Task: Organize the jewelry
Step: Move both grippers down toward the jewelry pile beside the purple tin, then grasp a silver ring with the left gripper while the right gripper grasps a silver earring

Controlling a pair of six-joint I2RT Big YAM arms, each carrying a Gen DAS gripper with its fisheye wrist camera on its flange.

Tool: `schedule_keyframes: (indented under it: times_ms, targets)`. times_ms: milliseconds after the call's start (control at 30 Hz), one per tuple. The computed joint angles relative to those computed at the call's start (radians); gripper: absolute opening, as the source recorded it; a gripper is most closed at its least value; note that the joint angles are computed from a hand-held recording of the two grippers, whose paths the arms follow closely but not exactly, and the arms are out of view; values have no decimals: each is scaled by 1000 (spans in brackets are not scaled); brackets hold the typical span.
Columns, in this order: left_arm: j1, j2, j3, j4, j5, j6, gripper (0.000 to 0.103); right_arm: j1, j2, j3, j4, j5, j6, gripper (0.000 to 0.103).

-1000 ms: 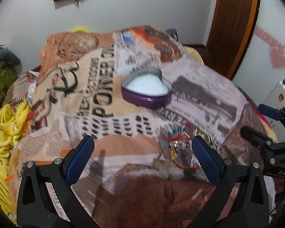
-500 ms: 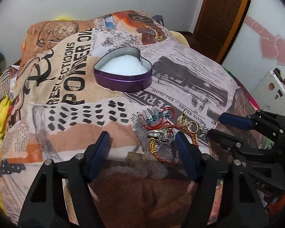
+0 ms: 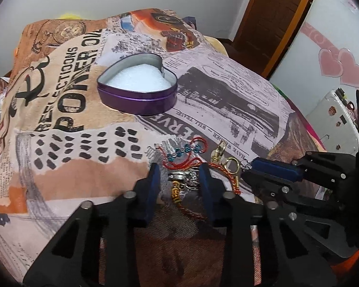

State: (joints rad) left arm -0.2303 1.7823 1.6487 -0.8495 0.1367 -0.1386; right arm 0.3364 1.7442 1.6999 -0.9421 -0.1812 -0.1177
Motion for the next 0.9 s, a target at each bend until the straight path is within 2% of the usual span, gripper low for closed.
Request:
schedule_keyframes:
  times_ms: [133, 633, 767, 800, 867, 900]
  targets:
    - [-4, -13, -14, 23, 0, 10, 20, 2, -4, -4, 5, 1, 5, 8]
    - [-10, -105, -60, 73, -37, 13, 20, -3, -63, -26, 51, 20, 41, 7]
    - [-8, -131, -78, 84, -52, 9, 20, -3, -64, -15, 29, 20, 35, 7]
    - [-7, -138, -83, 86, -54, 9, 20, -4, -57, -5, 12, 14, 36, 9]
    - [-6, -150, -96, 91, -61, 7, 20, -4, -41, 12, -12, 6, 46, 21]
    - [-5, -156, -102, 93, -63, 6, 20, -2, -37, 14, -15, 9, 50, 31]
